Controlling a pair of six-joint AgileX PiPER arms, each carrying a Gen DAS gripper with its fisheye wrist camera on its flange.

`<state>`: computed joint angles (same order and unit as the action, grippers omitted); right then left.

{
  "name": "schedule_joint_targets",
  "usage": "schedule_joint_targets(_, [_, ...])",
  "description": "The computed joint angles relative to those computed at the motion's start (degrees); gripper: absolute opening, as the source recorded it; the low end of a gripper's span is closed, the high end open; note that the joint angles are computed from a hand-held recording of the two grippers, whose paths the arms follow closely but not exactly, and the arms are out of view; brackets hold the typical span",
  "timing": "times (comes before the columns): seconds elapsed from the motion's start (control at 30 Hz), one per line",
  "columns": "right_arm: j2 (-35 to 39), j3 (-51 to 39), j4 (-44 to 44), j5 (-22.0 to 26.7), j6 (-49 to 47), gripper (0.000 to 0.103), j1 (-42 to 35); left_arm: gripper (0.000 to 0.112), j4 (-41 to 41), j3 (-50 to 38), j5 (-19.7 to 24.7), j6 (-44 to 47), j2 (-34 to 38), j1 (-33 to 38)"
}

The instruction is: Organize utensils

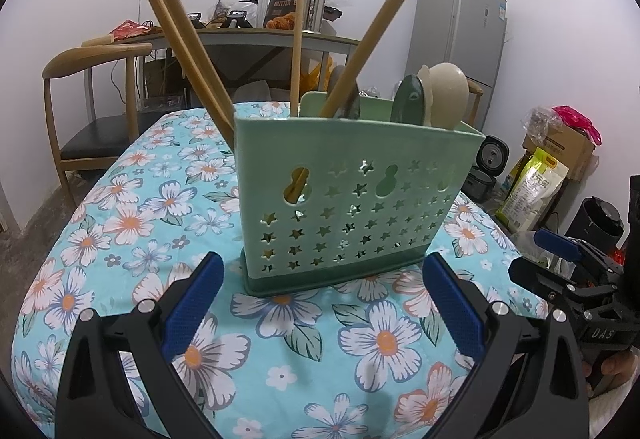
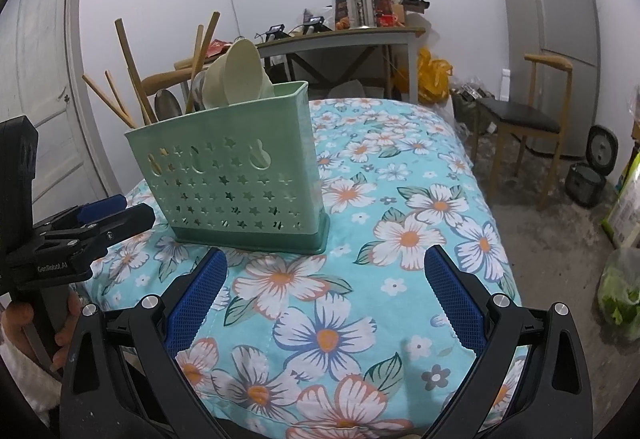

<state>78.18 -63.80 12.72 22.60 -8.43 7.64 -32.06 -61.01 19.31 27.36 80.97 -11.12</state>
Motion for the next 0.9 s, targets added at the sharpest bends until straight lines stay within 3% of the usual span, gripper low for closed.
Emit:
schedule_joint_targets(0.67, [0.13, -0.17, 0.01, 0.18, 0.02, 0.095, -0.04, 0.097, 4.08, 0.0, -0.29, -3.74, -0.33, -1.17])
schedule_joint_targets(0.9, [0.26, -0.02, -0.18, 0.09, 0.11, 0.095, 0.0, 0.097, 14.79, -0.64, -0.55, -13.7, -0.14, -3.09])
